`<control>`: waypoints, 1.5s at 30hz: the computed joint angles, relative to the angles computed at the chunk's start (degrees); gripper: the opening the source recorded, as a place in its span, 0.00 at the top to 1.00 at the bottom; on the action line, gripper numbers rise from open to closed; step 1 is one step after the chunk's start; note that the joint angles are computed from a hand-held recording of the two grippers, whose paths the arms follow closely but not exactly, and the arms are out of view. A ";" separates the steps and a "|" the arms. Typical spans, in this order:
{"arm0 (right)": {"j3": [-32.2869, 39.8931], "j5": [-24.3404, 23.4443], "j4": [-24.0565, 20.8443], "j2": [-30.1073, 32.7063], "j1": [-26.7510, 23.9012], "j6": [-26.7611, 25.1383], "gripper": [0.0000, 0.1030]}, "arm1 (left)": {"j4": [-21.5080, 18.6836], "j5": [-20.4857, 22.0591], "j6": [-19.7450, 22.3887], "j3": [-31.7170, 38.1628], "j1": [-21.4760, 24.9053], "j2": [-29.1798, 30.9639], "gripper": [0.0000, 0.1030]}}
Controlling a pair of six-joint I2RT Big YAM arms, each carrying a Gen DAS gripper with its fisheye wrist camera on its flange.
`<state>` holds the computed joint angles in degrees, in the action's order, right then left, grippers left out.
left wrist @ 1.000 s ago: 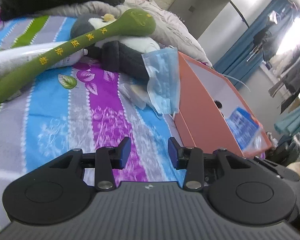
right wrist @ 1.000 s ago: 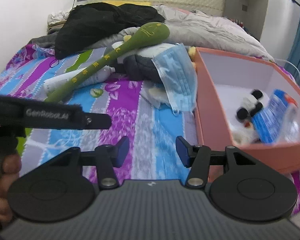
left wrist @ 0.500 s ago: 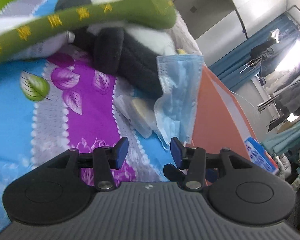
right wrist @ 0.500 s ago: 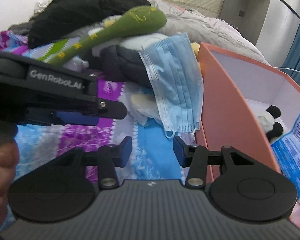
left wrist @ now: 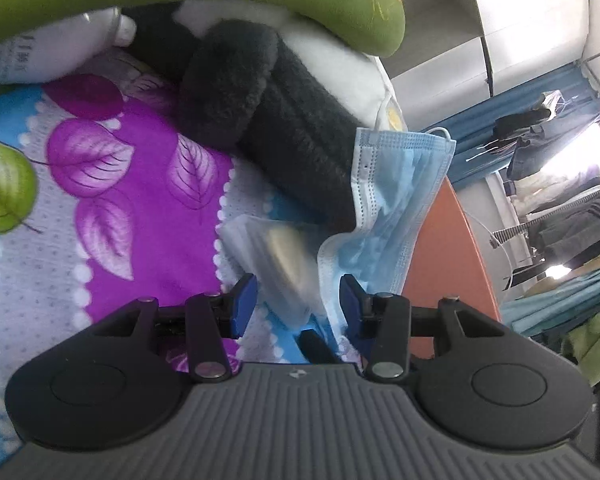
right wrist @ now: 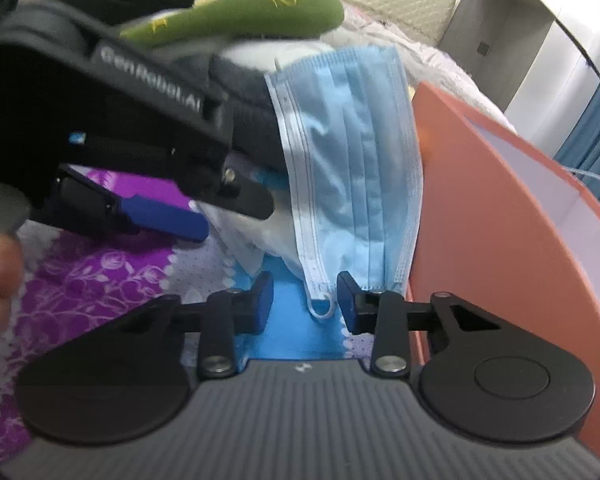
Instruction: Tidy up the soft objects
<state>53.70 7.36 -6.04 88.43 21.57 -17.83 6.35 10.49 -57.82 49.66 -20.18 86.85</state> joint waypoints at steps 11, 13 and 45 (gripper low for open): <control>0.46 -0.64 -0.97 -0.08 -0.53 0.63 0.95 | -5.62 -5.03 2.12 4.67 -2.28 2.42 0.88; -0.16 -0.71 -1.20 -1.41 -0.44 0.55 0.95 | -7.03 -6.76 2.53 4.91 -3.20 1.52 0.89; -13.60 -9.71 -27.14 -35.27 3.23 -1.69 0.95 | -41.46 -38.22 -12.46 -6.45 -29.03 -27.87 0.91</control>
